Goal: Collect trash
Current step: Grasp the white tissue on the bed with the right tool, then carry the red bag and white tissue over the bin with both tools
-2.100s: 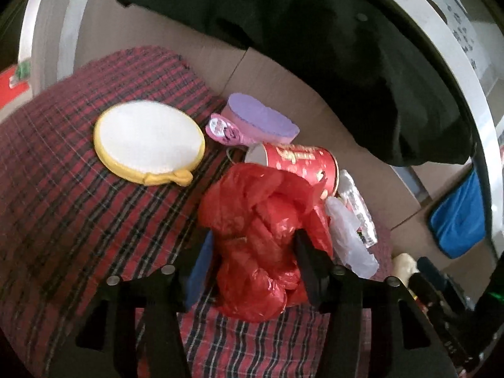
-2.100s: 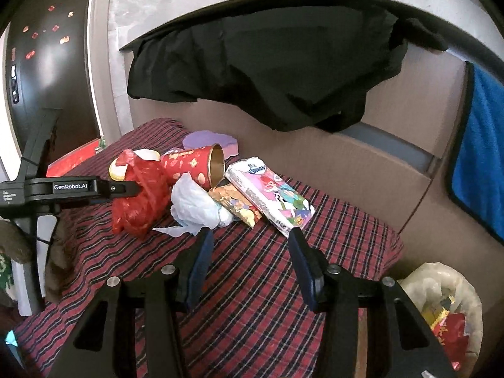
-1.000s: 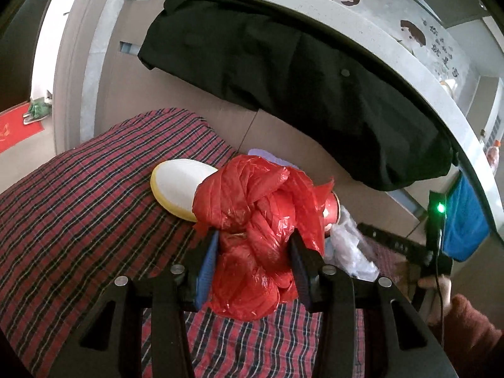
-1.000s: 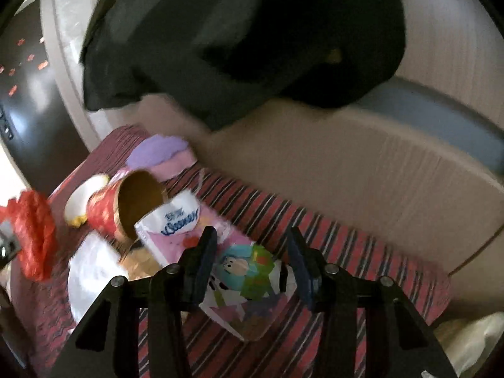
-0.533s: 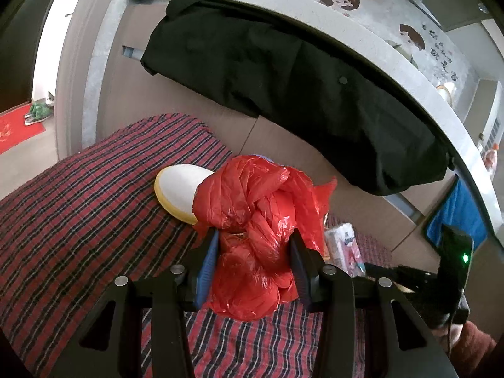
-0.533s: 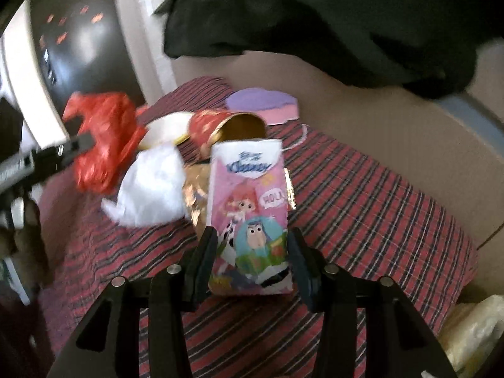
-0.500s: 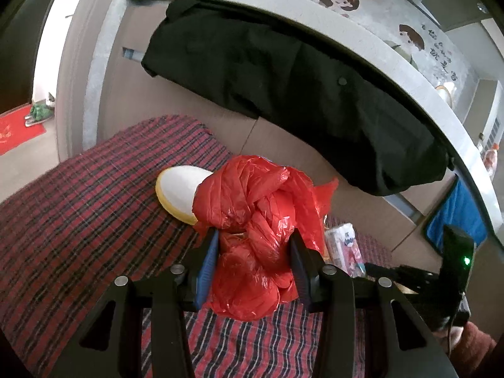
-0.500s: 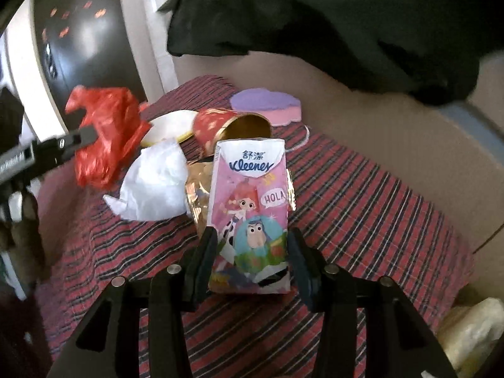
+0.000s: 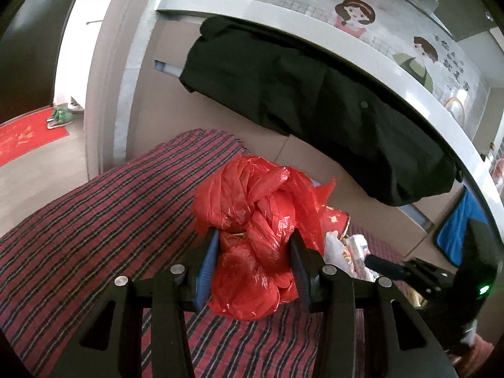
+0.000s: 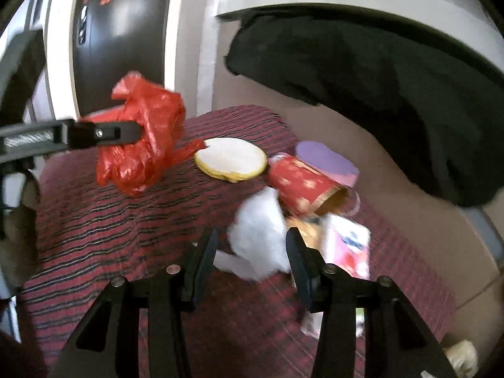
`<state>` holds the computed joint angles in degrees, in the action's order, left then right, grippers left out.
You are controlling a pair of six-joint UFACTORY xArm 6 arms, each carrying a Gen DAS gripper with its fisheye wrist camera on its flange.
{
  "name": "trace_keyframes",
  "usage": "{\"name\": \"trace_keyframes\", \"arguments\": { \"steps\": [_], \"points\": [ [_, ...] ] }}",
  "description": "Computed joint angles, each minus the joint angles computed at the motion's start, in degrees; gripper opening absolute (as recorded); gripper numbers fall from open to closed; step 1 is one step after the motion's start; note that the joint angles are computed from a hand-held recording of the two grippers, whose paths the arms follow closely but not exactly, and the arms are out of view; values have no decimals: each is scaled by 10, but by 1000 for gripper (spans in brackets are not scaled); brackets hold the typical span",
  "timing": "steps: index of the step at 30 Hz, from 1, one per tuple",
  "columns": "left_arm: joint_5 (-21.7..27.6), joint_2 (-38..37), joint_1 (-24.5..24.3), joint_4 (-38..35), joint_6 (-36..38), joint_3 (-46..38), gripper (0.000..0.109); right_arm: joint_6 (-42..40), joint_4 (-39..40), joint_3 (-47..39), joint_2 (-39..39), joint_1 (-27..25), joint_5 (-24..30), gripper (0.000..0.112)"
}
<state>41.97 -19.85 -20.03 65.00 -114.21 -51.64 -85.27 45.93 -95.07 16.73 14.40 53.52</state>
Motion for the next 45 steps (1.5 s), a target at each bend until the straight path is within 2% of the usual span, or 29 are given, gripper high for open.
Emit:
{"name": "trace_keyframes", "arguments": {
  "steps": [3,6,8,10,13,20,26,31,36,45],
  "points": [
    [12,-15,-9,-2,-1,12,44,-23,-25,65,-18,50,-137,41],
    [14,-25,-13,-9,2,23,44,12,-69,65,-3,60,-176,30],
    [15,-27,-15,-14,1,25,44,55,-99,32,21,52,-160,21],
    [16,-27,-16,-17,0,25,44,91,-92,-11,36,31,-103,12],
    [19,-22,-21,-18,-2,16,44,97,-60,-39,30,2,-47,8],
    [39,18,-56,-4,25,-48,44,110,-1,-93,12,-62,70,8],
    [87,68,-98,0,76,-132,44,117,30,-120,11,-106,103,8],
    [109,109,-124,-7,110,-192,44,152,60,-196,51,-151,179,8],
    [127,145,-145,-11,137,-244,44,152,78,-226,63,-171,181,8],
    [121,245,-169,-34,212,-369,44,128,114,-244,61,-224,184,8]
  ]
}}
